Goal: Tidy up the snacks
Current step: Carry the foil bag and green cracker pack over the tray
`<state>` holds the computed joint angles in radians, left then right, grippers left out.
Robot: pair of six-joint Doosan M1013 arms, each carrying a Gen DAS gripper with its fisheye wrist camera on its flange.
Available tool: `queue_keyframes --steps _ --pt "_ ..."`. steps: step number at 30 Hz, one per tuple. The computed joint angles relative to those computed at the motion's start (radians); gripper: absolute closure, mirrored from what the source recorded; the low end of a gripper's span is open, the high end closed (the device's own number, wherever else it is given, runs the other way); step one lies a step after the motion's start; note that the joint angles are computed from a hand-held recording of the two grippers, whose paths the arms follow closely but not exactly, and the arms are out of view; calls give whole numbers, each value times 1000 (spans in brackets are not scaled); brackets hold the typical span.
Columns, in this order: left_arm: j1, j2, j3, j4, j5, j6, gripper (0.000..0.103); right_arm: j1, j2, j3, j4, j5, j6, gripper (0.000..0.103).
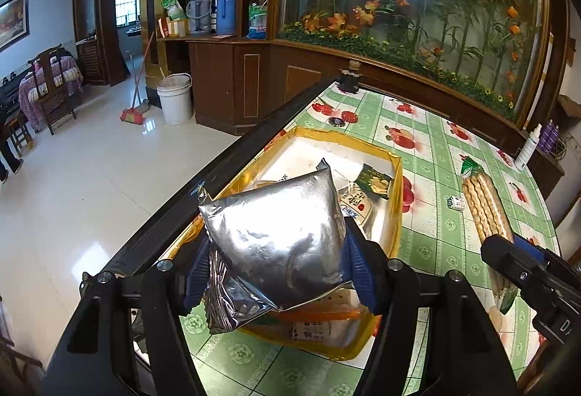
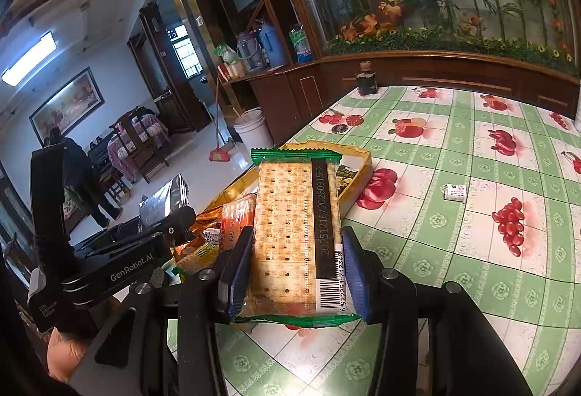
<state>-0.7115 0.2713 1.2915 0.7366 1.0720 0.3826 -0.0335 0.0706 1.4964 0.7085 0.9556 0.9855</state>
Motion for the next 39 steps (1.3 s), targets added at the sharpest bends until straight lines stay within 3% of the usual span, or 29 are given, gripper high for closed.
queue_keyframes --steps 17,39 --pt "49 4 15 -49 1 -4 38 50 90 -74 -36 23 29 56" --pt "85 75 -77 -124 16 120 38 98 239 -222 -110 42 131 56"
